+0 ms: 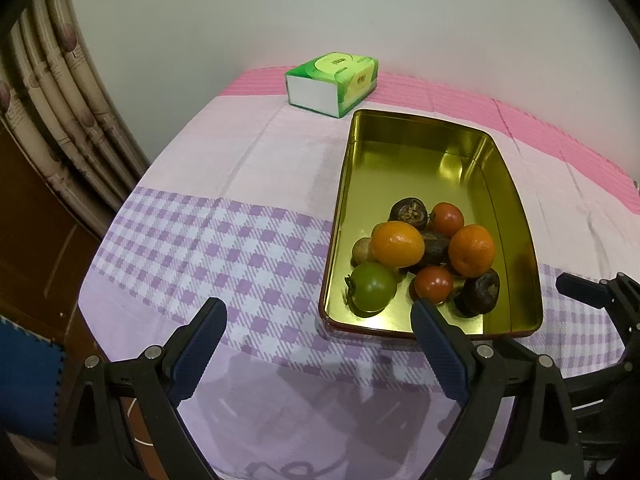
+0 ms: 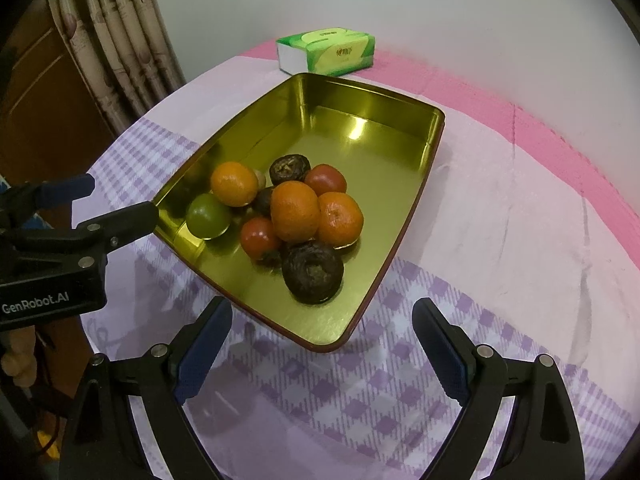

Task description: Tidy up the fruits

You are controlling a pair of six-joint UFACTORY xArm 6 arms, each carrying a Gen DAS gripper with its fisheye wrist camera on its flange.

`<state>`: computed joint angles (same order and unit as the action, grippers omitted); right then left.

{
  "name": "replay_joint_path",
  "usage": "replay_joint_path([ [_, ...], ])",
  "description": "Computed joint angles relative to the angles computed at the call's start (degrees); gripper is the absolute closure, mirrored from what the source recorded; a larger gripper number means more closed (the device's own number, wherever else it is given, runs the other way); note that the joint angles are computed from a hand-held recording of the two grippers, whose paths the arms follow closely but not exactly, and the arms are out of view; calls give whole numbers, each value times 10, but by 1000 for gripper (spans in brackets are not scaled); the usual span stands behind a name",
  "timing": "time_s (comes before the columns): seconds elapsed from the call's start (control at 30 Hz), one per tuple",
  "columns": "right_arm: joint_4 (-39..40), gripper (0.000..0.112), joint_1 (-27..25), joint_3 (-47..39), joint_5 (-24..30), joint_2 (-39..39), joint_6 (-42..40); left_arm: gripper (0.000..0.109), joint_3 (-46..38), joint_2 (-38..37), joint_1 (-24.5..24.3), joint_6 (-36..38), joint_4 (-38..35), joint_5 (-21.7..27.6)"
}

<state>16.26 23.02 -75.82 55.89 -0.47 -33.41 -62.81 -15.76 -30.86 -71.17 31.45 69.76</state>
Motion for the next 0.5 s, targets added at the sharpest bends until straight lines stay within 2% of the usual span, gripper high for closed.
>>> replay_joint_path([
  [0.5, -2, 21, 0, 1, 3, 1, 2, 17, -1, 2, -1, -2, 0, 0],
])
